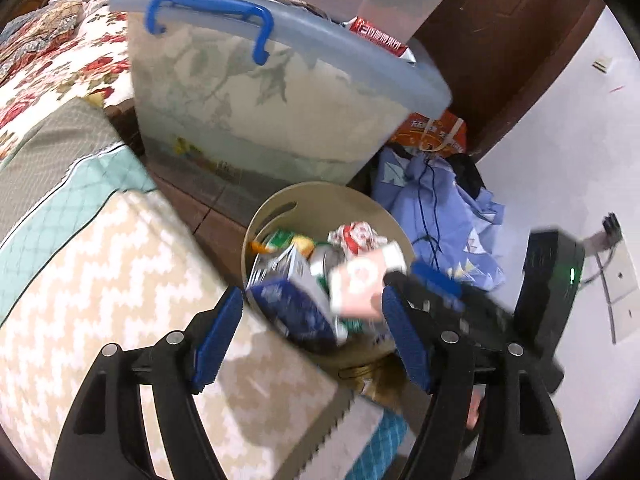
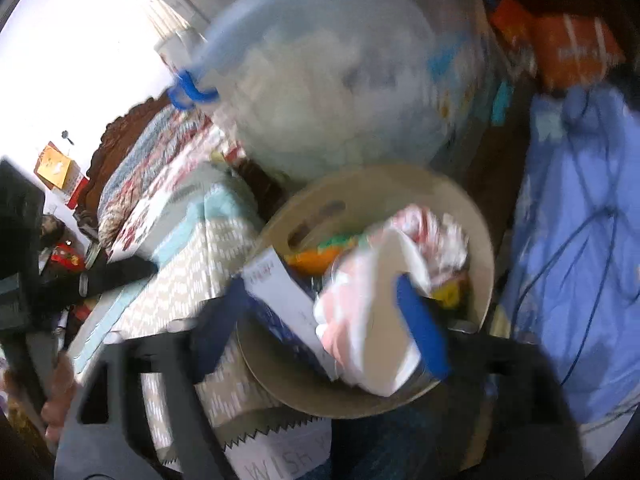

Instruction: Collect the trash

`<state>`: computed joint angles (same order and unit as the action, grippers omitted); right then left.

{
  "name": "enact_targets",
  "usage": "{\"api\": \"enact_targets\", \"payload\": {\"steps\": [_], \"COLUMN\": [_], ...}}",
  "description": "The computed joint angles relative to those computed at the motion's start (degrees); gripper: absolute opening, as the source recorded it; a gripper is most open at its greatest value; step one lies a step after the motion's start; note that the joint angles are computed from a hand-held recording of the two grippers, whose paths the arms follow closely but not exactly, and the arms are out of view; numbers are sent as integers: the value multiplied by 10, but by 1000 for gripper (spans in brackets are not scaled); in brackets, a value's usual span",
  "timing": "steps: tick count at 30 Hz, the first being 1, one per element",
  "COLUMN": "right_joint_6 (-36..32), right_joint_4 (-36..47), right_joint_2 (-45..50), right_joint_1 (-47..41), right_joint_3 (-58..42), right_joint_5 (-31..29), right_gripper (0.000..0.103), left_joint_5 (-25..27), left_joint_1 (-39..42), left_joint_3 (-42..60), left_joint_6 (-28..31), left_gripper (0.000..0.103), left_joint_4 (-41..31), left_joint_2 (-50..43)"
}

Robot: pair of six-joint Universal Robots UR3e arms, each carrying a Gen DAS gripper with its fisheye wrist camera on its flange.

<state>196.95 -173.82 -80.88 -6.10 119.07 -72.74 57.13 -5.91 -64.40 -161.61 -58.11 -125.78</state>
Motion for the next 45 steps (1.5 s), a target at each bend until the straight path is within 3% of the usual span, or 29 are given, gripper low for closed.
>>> {"api": "enact_targets", "payload": {"steps": [8,11,13,16,18,22,28,34,45], "right_joint_6": [39,87,127,215,279,397,498,562,586], "right_joint_4": [-56,-91,-102,-99,-85,-28,48,176,256], "right_joint_2": [-113,-125,-123,-84,-48,19,54,80,65], "right_joint_1": [37,92,138,261,345,461,534,617,661], "right_joint_3": [71,97,106,85,58,-9,-72,-173,-221], "right_joint_5": [-62,-119,-163,-293,-379,-487,-518,-620,-650], "right_gripper": [79,79,79,79,82,92,94,96,99], "left_joint_5": [-35,-25,-23,-33,-37,-53,-68,-108,-159], "left_joint_1": [128,169,193,247,282,362,473,597,741], "left_joint_3": [-295,-388,-440,-535,-578,-644,-693,-698,-653], "left_joint_6": [100,140,169,219,251,312,395,511,663], "left_gripper": [70,70,74,81,83,94,94,94,94], "left_joint_4": [71,98,107,123,117,85,-2,-159,-425], "left_joint_2": [215,286,327,410,455,547,669,774,921]}}
